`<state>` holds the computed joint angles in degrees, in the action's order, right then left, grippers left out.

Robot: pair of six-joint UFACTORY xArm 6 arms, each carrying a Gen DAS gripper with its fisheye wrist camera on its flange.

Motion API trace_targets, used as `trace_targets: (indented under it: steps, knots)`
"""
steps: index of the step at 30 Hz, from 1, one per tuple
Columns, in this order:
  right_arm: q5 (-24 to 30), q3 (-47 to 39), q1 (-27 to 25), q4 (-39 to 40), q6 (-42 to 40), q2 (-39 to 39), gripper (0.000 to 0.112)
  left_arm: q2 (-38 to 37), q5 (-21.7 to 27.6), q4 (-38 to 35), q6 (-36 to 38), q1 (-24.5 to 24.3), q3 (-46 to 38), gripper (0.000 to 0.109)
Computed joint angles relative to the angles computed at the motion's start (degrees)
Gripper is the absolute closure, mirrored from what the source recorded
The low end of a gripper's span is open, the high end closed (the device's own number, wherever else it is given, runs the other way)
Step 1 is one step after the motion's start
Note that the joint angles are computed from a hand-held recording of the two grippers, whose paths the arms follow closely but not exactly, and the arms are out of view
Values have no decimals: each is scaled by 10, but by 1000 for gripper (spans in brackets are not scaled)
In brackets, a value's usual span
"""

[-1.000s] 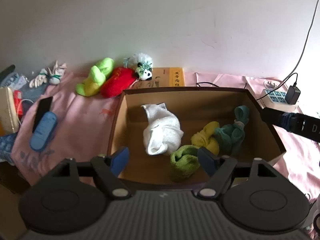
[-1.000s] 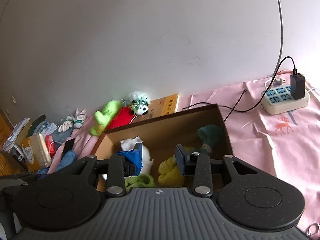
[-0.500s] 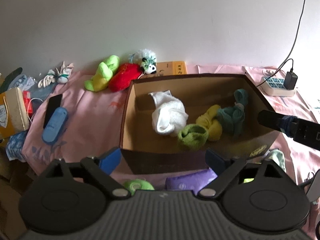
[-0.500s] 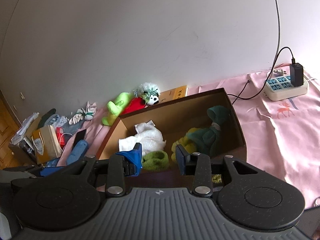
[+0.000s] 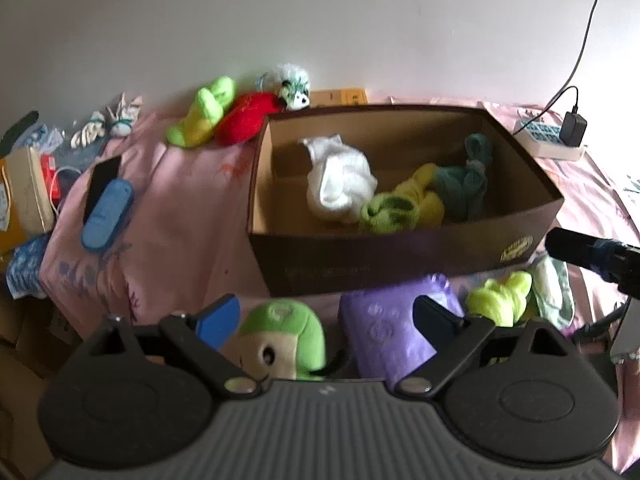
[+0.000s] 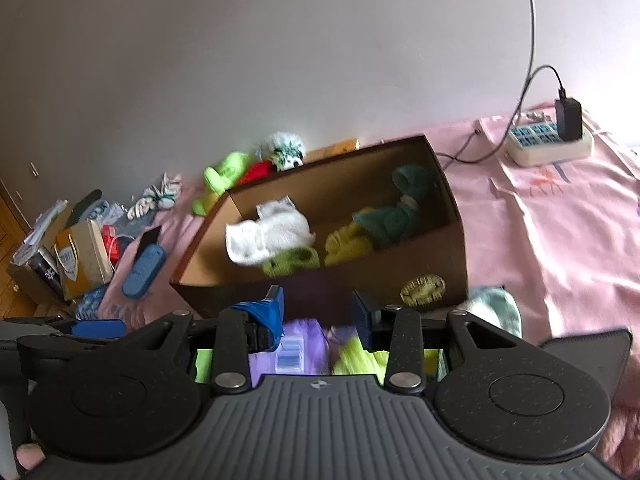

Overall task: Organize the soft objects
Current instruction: 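Withdraw both grippers from the box back toward the pile, then grasp the red mesh scrunchie with the right gripper while the left grasps the green plush toy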

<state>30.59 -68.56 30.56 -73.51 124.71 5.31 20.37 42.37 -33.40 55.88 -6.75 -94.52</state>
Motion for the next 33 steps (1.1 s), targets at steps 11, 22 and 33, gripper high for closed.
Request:
trace_targets:
  steps: [11, 22, 33]
  knots:
    - [23, 48, 43, 53, -30, -10, 91, -19, 41, -54, 99, 53, 55, 14]
    - [22, 84, 83, 140, -138, -13, 91, 22, 92, -50, 92, 88, 19, 14]
    - [9, 65, 77, 159, -162, 23, 90, 78, 105, -35, 57, 70, -45, 14]
